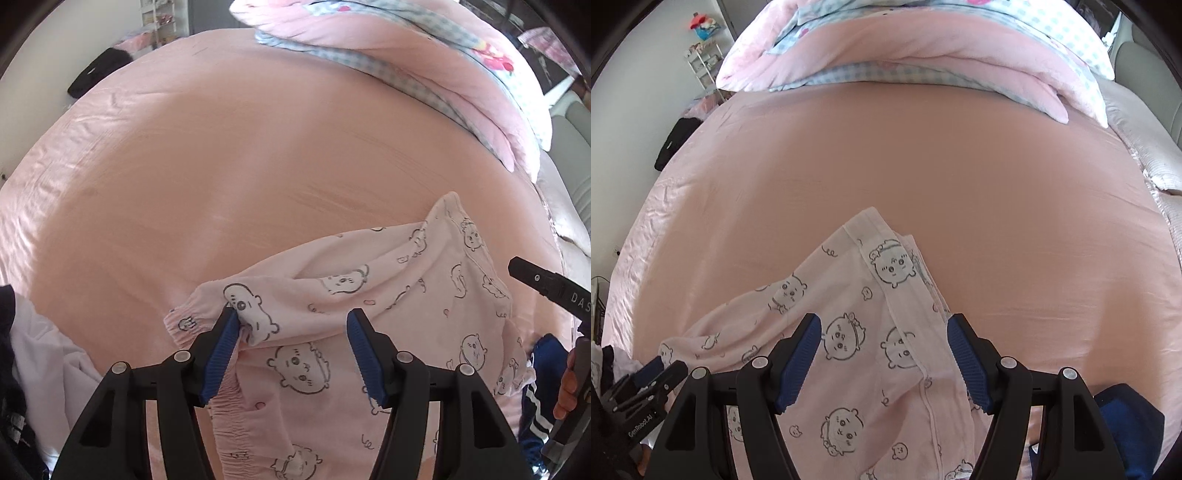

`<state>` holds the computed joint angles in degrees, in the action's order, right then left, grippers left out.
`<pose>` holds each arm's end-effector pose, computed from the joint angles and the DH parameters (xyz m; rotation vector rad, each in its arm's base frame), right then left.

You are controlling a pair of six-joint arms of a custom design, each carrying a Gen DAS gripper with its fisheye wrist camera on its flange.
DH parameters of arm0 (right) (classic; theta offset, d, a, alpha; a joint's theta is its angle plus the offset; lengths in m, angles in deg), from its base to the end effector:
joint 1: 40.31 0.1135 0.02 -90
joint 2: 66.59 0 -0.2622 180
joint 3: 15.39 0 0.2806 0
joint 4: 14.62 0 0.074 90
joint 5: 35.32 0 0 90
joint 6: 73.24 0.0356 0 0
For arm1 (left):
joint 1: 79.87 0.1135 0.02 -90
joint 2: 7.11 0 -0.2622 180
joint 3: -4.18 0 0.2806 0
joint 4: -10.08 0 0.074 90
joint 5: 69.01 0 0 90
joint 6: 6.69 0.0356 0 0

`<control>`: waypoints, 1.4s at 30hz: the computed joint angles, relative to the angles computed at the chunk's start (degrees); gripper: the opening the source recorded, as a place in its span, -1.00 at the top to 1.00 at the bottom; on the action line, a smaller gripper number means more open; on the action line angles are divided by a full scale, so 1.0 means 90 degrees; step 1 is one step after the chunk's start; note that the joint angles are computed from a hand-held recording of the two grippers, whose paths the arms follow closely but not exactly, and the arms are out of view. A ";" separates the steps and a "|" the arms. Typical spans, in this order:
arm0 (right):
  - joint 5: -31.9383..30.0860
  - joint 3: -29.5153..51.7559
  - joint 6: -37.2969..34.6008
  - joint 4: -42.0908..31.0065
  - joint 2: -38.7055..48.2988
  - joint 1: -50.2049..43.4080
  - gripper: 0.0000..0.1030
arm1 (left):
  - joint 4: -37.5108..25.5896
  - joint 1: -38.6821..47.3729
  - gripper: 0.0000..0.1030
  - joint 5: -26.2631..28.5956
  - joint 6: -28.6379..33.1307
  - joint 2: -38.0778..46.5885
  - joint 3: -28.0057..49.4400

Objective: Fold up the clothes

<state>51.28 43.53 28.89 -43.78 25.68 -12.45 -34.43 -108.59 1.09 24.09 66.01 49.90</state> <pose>0.2778 0.1492 0.1241 -0.3881 2.6668 0.3006 0.2043 -0.0981 0.1331 -0.7760 2.5623 0.0421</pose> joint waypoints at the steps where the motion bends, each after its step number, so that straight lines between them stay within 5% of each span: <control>1: -0.0013 0.0090 -0.0024 0.0055 0.0130 -0.0051 -0.36 | 0.0060 -0.0054 -0.10 -0.0024 0.0086 0.0014 0.0021; 3: -0.0083 -0.0249 -0.0043 0.0256 -0.0122 -0.0165 -0.06 | 0.0183 -0.0156 0.08 -0.0067 0.0266 0.0043 0.0062; 4: -0.0145 -0.0410 -0.0060 0.0328 -0.0243 -0.0214 0.29 | 0.0213 -0.0224 0.19 -0.0125 0.0323 0.0038 0.0075; 8: -0.0550 -0.0986 -0.0066 0.0653 -0.0687 -0.0393 0.56 | 0.0485 -0.0305 0.51 -0.0101 0.0482 -0.0189 -0.0097; 22: -0.1529 -0.2548 0.0101 0.2086 -0.1403 -0.0793 0.55 | 0.0708 -0.0848 0.53 0.0061 0.0934 0.0851 0.0660; 27: -0.1196 -0.2580 -0.0063 0.2036 -0.1138 -0.0584 0.55 | 0.0902 -0.0284 0.53 0.0611 0.0764 0.1613 0.0781; 32: -0.0518 -0.2521 -0.0334 0.1866 -0.0862 -0.0350 0.56 | 0.0518 -0.0175 0.53 -0.0180 0.0781 0.1942 0.0964; 42: 0.0017 -0.2438 -0.0467 0.1676 -0.0822 -0.0091 0.58 | 0.0390 0.0587 0.53 -0.0202 0.0746 0.2131 0.0864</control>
<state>51.43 21.59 24.68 -28.70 18.27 -13.27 -30.91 -103.31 -0.73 30.80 85.20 57.67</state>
